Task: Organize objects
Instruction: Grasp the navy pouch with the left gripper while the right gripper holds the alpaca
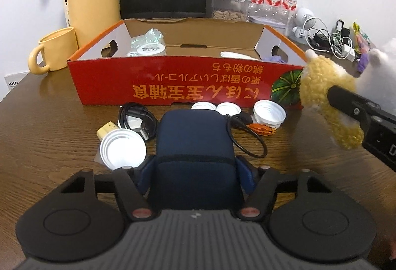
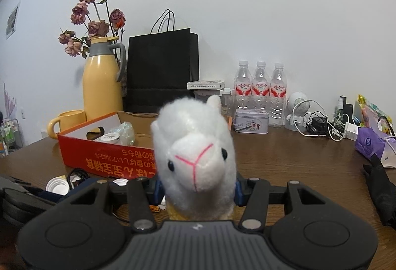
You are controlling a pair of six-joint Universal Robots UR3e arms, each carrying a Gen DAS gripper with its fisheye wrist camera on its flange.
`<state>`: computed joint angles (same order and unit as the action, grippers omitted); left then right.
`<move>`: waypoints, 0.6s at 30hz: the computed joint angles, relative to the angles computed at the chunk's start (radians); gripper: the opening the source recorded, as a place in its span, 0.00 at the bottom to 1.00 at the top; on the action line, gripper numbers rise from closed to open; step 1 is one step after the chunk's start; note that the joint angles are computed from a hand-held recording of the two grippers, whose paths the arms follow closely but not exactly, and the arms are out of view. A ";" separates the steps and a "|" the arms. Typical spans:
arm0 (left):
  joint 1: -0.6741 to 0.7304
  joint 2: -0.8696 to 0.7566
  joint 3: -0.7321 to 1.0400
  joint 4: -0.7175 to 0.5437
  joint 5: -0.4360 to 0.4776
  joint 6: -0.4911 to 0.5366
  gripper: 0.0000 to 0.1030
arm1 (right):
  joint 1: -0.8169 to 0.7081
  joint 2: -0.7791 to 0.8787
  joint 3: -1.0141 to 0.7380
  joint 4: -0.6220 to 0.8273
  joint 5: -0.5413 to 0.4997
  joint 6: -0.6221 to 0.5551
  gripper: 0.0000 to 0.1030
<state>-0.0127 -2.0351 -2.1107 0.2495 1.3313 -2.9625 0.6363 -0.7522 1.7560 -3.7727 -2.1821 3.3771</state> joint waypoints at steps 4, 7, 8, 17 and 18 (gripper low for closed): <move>0.017 0.020 -0.036 0.036 -0.027 0.004 0.63 | 0.001 0.001 0.000 -0.004 -0.002 -0.003 0.48; 0.033 0.039 -0.054 0.044 -0.047 0.008 0.62 | 0.002 0.002 -0.001 -0.002 -0.006 -0.001 0.48; 0.040 0.048 -0.062 0.045 -0.057 0.010 0.62 | 0.001 0.002 -0.001 -0.001 -0.006 -0.001 0.48; 0.115 0.145 -0.147 0.064 -0.152 0.038 0.61 | 0.010 0.015 -0.025 0.024 -0.024 -0.006 0.48; 0.124 0.155 -0.155 0.064 -0.162 0.040 0.61 | 0.011 0.017 -0.029 0.029 -0.028 -0.005 0.48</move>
